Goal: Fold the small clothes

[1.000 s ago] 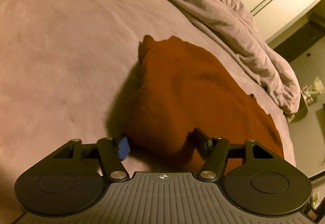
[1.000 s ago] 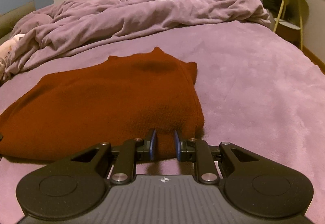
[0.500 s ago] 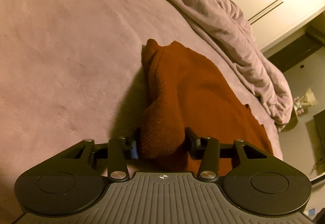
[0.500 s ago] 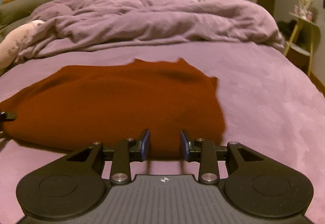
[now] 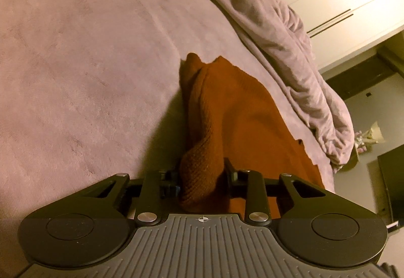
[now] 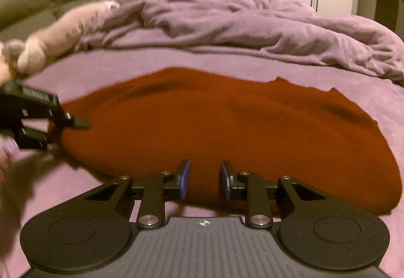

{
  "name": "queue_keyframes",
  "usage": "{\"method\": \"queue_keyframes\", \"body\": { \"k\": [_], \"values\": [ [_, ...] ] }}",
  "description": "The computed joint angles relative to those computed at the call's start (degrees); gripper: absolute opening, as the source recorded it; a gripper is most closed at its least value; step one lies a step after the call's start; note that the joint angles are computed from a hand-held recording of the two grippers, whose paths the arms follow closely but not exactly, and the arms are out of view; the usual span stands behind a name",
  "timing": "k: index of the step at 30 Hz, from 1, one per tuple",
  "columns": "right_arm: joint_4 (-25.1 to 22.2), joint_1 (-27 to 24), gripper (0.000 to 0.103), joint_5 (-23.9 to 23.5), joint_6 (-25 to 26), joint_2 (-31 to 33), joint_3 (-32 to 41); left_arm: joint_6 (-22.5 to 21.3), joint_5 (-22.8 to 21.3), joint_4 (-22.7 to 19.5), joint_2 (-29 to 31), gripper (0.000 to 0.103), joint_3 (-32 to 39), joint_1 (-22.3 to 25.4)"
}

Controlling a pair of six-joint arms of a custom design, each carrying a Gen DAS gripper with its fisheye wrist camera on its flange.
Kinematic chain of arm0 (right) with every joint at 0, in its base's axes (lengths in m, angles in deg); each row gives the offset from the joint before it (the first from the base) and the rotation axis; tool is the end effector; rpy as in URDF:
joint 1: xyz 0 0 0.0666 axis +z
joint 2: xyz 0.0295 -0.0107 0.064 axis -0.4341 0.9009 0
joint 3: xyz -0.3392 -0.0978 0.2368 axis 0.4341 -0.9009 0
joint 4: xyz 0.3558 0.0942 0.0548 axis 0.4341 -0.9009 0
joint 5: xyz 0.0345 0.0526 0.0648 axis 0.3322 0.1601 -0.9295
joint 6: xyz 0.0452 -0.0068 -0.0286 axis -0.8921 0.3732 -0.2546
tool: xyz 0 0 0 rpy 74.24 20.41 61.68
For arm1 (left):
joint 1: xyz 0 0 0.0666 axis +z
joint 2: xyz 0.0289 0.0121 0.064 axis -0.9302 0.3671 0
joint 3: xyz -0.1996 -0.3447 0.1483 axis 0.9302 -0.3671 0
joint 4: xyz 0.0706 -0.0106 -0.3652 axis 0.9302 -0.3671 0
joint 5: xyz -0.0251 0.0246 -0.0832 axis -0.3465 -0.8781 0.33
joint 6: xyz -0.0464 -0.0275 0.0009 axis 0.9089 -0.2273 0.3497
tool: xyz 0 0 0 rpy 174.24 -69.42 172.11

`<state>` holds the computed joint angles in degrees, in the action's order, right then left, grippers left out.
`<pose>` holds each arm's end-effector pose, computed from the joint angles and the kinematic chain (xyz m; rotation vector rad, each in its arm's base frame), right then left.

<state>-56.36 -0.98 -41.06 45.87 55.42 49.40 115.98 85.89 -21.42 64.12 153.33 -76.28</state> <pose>0.4260 0.1922 0.4966 -0.3051 2.2646 0.1849 0.4240 -0.0696 0.4891 -0.6828 2.3087 -0.8411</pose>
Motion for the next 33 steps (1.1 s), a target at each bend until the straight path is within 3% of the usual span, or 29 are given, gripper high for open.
{"method": "queue_keyframes", "body": {
  "k": [5, 10, 16, 21, 24, 26, 27, 31, 33],
  "values": [
    [-1.45, -0.45, 0.025, -1.02, 0.84, -0.13, 0.11, 3.08, 1.11, 0.86, 0.24, 0.032, -0.15, 0.9],
    [-0.22, -2.79, 0.025, -1.52, -3.28, -5.24, -3.35, -0.13, -1.92, -0.3, 0.07, 0.014, 2.43, 0.95],
    [0.28, -7.45, 0.027, 0.4, -8.71, -12.18, -8.62, -0.79, -1.14, 0.44, 0.83, 0.013, 5.54, -0.04],
    [-0.72, -10.07, 0.028, -0.89, -11.52, -14.78, -11.15, 0.79, -3.26, -2.87, 1.53, 0.014, 5.78, -0.8],
    [-1.31, -10.56, 0.029, -2.0, -11.95, -15.33, -12.25, -0.33, -5.39, -4.99, 0.69, 0.028, 4.67, -1.0],
    [-1.42, -10.5, 0.032, -2.21, -12.05, -15.41, -12.68, -0.97, -5.6, -6.56, 0.22, 0.048, 4.03, -0.85],
    [-1.34, -10.4, 0.032, -2.17, -12.16, -15.39, -12.81, -0.77, -5.06, -7.22, -0.01, 0.052, 3.6, -0.61],
    [-1.31, -10.08, 0.034, -2.43, -13.09, -15.26, -12.9, 1.15, -2.05, -4.84, -0.95, 0.054, 1.12, -0.02],
    [-1.3, -9.72, 0.034, -2.23, -13.07, -15.06, -12.75, 2.35, -0.04, -3.61, -0.65, 0.048, 0.73, 0.31]
  ]
}}
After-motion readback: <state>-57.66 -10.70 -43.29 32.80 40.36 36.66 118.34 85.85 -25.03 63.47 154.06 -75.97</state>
